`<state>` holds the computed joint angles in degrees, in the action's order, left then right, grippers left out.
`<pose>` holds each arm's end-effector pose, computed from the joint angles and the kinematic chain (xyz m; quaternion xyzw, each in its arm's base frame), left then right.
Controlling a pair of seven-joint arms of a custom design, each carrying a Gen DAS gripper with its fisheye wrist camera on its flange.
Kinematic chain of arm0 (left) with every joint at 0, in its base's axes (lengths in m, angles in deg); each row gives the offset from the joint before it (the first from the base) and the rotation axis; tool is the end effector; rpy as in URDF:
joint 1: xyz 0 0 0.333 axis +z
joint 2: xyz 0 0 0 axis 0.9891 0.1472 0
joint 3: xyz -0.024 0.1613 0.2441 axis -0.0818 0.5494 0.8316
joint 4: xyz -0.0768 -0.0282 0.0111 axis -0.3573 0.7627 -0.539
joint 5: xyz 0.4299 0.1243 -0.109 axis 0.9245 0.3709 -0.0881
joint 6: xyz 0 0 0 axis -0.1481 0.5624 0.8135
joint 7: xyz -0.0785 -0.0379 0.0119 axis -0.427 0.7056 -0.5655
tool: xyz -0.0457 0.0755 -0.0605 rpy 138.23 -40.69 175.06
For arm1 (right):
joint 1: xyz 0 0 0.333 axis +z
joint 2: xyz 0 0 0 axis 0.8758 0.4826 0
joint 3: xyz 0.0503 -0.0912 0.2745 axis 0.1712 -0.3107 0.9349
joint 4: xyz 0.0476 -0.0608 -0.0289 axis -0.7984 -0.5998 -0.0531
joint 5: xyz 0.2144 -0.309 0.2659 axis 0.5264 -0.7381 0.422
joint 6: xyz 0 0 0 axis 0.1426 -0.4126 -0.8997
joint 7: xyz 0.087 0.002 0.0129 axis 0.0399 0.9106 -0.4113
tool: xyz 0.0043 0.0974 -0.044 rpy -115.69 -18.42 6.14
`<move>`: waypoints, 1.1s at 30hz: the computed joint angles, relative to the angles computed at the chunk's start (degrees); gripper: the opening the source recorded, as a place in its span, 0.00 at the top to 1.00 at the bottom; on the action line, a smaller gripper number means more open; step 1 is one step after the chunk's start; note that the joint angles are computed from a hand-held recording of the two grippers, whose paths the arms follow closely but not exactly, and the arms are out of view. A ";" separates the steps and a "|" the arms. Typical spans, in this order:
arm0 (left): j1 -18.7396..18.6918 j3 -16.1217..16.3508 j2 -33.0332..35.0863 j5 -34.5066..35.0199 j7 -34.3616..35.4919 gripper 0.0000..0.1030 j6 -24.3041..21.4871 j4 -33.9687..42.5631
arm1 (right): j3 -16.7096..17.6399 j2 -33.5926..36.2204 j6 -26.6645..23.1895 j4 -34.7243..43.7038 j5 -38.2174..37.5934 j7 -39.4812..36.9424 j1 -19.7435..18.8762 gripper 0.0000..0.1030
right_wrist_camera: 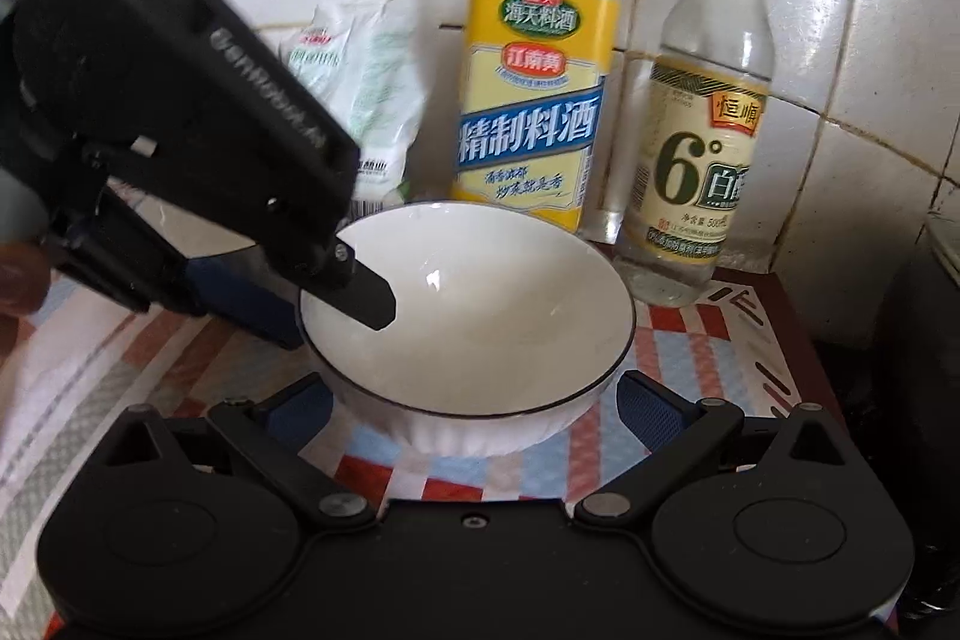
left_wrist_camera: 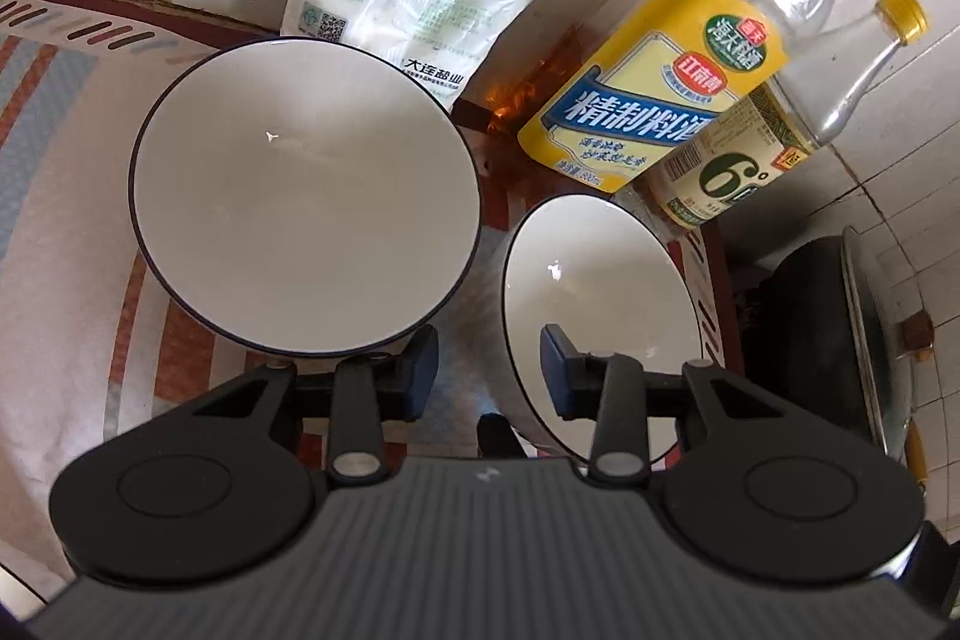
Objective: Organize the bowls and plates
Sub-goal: 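Lift the second bowl with the left gripper and lower it into the first bowl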
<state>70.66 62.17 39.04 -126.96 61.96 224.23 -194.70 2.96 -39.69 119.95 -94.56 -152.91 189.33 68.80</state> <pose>0.6219 -0.2854 0.4602 0.5720 -0.7407 0.3427 0.0821 0.4979 0.2070 0.4169 -0.5732 0.6627 -0.3920 0.2804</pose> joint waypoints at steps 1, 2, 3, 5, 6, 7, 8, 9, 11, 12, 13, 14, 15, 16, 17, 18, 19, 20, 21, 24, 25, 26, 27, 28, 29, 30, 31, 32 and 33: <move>-0.07 -0.06 0.04 0.32 0.49 0.68 0.21 -0.05 | -0.43 -0.05 0.97 -0.12 0.25 -0.27 -0.03 0.01; -0.27 -0.08 -0.10 1.39 0.16 0.71 0.81 -0.39 | -0.58 -0.01 1.63 -0.13 0.04 -0.30 -0.24 0.01; -0.57 -0.11 -0.18 2.83 -0.55 0.74 1.63 -0.73 | -0.62 0.19 2.05 -0.01 -0.23 -0.43 -0.44 0.00; -0.60 -0.52 -0.64 0.55 2.12 0.84 3.06 -1.77 | -0.81 0.98 2.86 0.55 -0.51 -1.10 -0.72 0.00; -0.77 -0.61 -0.92 0.19 2.59 0.85 3.87 -2.34 | -0.88 1.42 3.05 0.88 -0.61 -1.27 -0.82 0.00; -1.00 -0.64 -1.20 0.44 2.70 0.85 4.67 -2.83 | -1.09 1.95 3.47 1.25 -0.91 -1.57 -0.98 0.00; -1.17 -0.66 -1.44 0.51 3.33 0.85 5.38 -3.26 | -1.42 2.37 4.36 1.49 -1.18 -1.38 -1.14 0.00; -1.32 -0.64 -1.65 0.55 3.89 0.85 5.87 -3.60 | -1.78 2.72 5.43 1.67 -1.38 -0.61 -1.34 0.01; -1.53 -0.52 -2.16 0.98 4.33 0.86 6.25 -4.21 | -1.56 2.85 5.94 1.79 -2.56 1.82 -1.59 0.00; -1.68 -0.45 -2.49 1.70 4.76 0.87 6.39 -4.56 | -1.13 2.76 5.00 1.80 -3.25 2.12 -1.41 0.00; -1.77 -0.36 -2.92 2.16 5.40 0.87 6.42 -5.04 | -0.80 2.90 4.05 1.92 -4.09 2.30 -1.22 0.01; -1.78 -0.21 -3.58 2.04 6.14 0.87 6.29 -5.69 | -0.54 2.70 3.10 1.80 -4.60 2.39 -0.78 0.01; -1.83 -0.05 -4.11 1.71 7.02 0.87 6.18 -6.22 | -0.45 2.47 2.48 1.63 -4.85 2.46 -0.34 0.01; -1.89 0.11 -4.76 1.11 8.37 0.87 6.18 -6.84 | -0.45 2.22 2.13 1.43 -5.17 2.86 -0.01 0.02; -1.98 0.30 -5.56 0.35 9.91 0.87 6.21 -7.55 | -0.30 1.75 1.68 1.10 -5.71 3.82 0.29 0.02; -2.09 0.54 -6.55 -0.07 11.21 0.87 6.08 -8.35 | -0.14 1.21 1.23 0.73 -6.21 4.85 0.58 0.03; -2.27 0.78 -7.46 -0.06 12.13 0.87 6.01 -9.05 | -0.06 0.43 0.95 0.19 -6.36 5.58 0.92 0.03; -2.49 1.03 -8.38 0.15 13.08 0.87 5.84 -9.68 | 0.09 -0.21 0.64 -0.20 -6.38 6.23 1.20 0.03; -2.70 1.34 -9.49 0.29 14.24 0.87 5.62 -10.47 | 0.28 -0.87 0.27 -0.60 -6.32 6.79 1.46 0.03; -3.41 2.61 -12.64 -0.28 18.25 0.87 4.51 -12.57 | 1.52 -3.25 -1.96 -1.89 -4.96 8.22 2.49 0.03; -3.68 3.12 -13.88 -0.67 19.88 0.87 4.13 -13.38 | 1.93 -4.10 -2.56 -2.33 -4.30 8.71 2.84 0.03; -3.95 3.85 -15.54 -1.53 22.22 0.87 3.75 -14.62 | 2.34 -5.01 -2.81 -2.83 -3.93 9.66 3.06 0.03; -4.35 4.44 -16.85 -2.25 24.31 0.87 3.70 -15.62 | 2.76 -6.01 -2.95 -3.37 -3.53 10.56 3.28 0.03; -4.71 5.11 -18.17 -3.03 26.16 0.87 3.42 -16.55 | 3.24 -6.95 -3.29 -3.82 -2.82 11.07 3.57 0.03; -4.96 5.63 -19.53 -3.06 27.74 0.87 3.14 -17.53 | 3.80 -7.75 -3.86 -4.13 -1.84 11.30 3.91 0.03; -5.09 6.28 -21.22 -2.94 28.97 0.87 2.46 -18.64 | 4.48 -8.40 -4.63 -4.31 -0.71 11.21 4.33 0.03; -5.19 6.87 -22.34 -2.83 29.40 0.87 1.57 -19.19 | 5.38 -8.74 -5.82 -4.16 0.38 11.06 4.74 0.03; -5.19 7.43 -23.39 -2.42 29.70 0.87 0.47 -19.59 | 6.29 -8.93 -7.17 -3.90 1.38 10.92 5.17 0.03; -5.18 8.07 -24.32 -2.19 30.05 0.87 -0.85 -19.86 | 7.05 -9.00 -8.49 -3.51 2.40 10.44 5.67 0.03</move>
<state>65.47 70.24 14.72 -129.15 92.02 223.38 -214.56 10.01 -48.69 111.45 -98.07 -150.51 199.77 74.46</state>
